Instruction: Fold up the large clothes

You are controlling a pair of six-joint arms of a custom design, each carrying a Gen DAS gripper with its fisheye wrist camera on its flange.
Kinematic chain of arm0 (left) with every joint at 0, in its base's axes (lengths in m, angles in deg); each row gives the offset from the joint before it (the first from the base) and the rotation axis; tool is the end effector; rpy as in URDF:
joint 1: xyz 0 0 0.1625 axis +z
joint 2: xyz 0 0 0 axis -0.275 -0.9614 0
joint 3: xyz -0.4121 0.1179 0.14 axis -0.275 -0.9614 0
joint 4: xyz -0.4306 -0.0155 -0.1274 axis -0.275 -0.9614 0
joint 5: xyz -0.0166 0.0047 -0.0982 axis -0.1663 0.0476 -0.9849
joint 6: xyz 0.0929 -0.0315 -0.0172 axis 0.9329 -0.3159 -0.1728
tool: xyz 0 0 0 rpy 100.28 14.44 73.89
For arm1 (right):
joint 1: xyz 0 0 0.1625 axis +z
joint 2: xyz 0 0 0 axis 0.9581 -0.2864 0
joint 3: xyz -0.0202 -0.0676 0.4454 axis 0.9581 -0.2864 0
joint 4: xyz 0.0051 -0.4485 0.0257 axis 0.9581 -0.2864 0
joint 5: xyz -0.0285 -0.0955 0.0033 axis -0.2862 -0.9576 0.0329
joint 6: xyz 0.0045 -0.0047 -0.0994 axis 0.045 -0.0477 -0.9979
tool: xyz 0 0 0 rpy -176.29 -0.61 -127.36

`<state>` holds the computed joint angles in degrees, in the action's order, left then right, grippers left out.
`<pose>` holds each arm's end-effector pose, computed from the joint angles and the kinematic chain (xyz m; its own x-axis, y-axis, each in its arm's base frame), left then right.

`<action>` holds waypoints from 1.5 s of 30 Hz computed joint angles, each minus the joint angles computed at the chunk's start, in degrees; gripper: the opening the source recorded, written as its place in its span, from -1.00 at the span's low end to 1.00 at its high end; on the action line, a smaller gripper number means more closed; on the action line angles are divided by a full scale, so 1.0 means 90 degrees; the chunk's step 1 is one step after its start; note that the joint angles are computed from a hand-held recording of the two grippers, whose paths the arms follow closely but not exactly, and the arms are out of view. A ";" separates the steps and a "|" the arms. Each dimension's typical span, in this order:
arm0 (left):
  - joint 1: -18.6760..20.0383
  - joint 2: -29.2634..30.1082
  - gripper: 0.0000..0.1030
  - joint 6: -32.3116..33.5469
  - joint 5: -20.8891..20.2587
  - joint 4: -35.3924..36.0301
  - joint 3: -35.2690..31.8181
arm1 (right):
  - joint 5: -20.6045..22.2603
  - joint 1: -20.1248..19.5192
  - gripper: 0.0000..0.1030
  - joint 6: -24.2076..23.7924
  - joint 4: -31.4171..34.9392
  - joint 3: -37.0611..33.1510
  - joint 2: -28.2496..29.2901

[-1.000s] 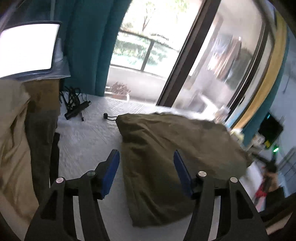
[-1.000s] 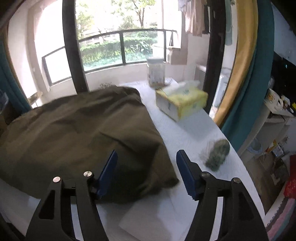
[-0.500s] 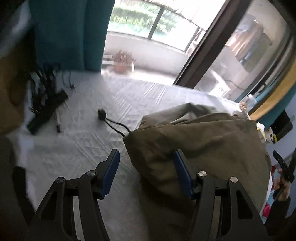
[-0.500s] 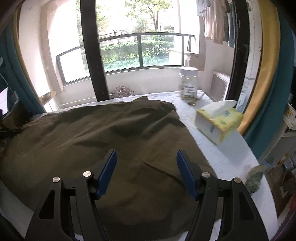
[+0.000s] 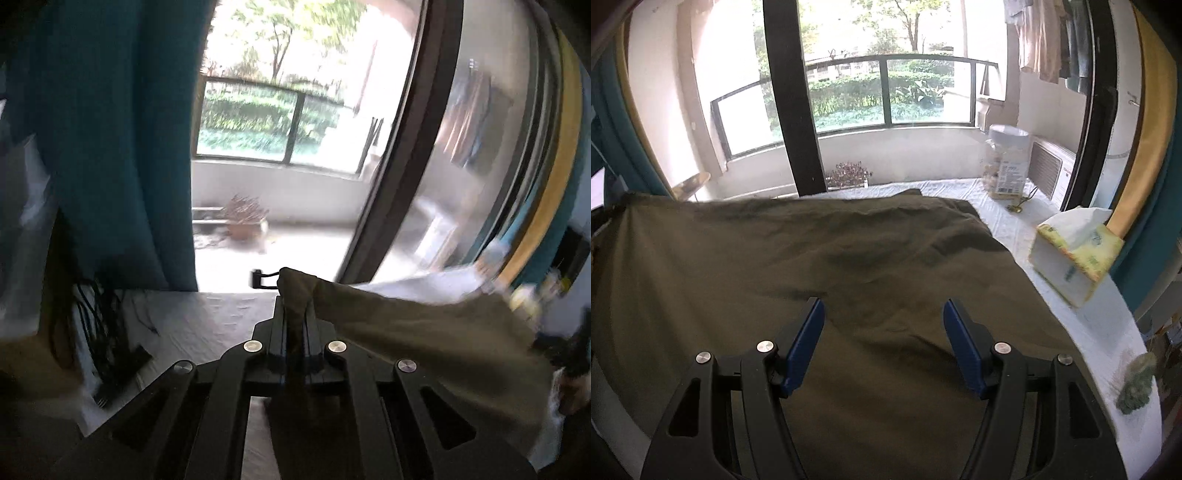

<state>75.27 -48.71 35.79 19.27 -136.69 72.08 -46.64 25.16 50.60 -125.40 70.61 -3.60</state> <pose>-0.1785 -0.6351 0.2750 -0.6819 0.5406 -0.4927 0.7289 0.5592 -0.3951 0.1154 -0.3322 0.2779 -0.7412 0.3002 0.6004 -0.3276 0.6188 -0.7139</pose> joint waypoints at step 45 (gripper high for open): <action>-0.0949 -0.1527 -0.51 -0.1920 -0.0151 0.1039 0.2464 | -0.0053 0.0064 0.38 0.0778 0.1348 -0.0354 0.0005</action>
